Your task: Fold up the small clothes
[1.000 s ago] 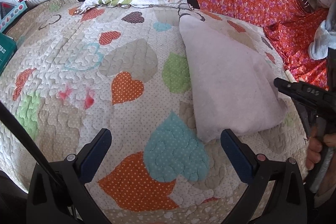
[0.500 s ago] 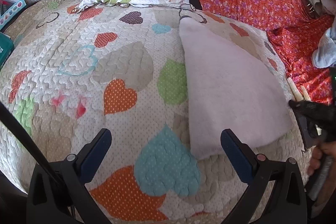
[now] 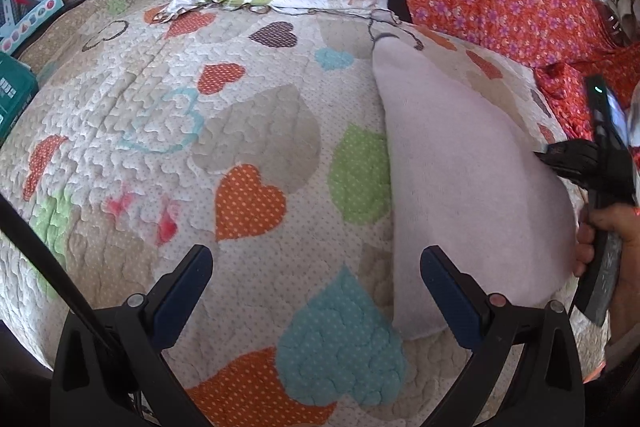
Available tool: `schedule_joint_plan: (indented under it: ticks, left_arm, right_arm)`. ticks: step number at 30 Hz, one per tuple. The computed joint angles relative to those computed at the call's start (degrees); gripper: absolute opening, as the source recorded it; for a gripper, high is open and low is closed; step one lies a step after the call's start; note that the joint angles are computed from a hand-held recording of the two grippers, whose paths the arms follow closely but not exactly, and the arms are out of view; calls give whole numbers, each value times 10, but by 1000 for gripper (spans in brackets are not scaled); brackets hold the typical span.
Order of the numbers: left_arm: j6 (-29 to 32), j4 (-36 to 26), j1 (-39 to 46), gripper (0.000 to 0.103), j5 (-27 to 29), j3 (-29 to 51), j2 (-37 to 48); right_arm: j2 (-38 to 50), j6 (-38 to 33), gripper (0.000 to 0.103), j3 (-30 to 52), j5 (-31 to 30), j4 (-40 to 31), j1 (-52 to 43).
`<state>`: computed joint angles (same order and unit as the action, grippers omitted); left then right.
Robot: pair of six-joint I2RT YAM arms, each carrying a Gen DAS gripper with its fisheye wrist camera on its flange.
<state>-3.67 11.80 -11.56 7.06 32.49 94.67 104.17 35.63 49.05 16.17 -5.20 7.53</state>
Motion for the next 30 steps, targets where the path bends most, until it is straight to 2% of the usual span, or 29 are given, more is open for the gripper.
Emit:
schedule_joint_plan:
  ticks: [1,3,4,5,7,9,11,12,13,14,16,19,21,24,26,30]
  left_arm:
    - [0,-6,6,103,7,3,0]
    - [1,-18,17,103,22,11,3]
    - [-1,-22,19,103,26,14,6]
    - [-5,-23,19,103,25,15,8]
    - [-10,-21,16,103,18,17,12]
    - [-14,-13,10,103,9,16,15]
    - [-19,1,1,103,-6,13,19]
    - [-19,6,-1,103,-9,13,21]
    - [-19,11,-3,103,-14,12,24]
    - [-19,16,-5,103,-19,12,27]
    - [-17,17,-6,103,-22,16,34]
    - [-14,8,-3,103,-16,26,44]
    - [-11,2,-1,103,-13,31,47]
    - [-7,-5,0,103,-11,36,51]
    - [-8,-7,0,103,-11,35,49]
    - [-11,7,-6,103,-29,18,32]
  right_arm:
    - [-20,13,6,-23,-4,23,-3]
    - [-87,33,6,-82,-74,90,-5]
    - [-108,32,6,-91,-86,107,7]
    - [-127,18,6,-97,-103,131,18]
    - [-134,-28,9,-91,-189,178,26]
    - [-81,-46,25,-44,-341,207,12]
    - [-15,-33,26,7,-431,211,13]
    - [46,-40,25,70,-481,190,8]
    - [79,-52,25,110,-489,160,7]
    - [127,-63,25,177,-460,108,8]
    - [195,-58,25,261,-428,65,-2]
    - [245,-25,25,333,-353,56,-20]
    - [233,12,30,309,-349,104,-38]
    - [166,14,36,225,-361,167,-55]
    - [121,1,38,184,-365,166,-55]
    - [-39,-37,45,34,-362,129,-55]
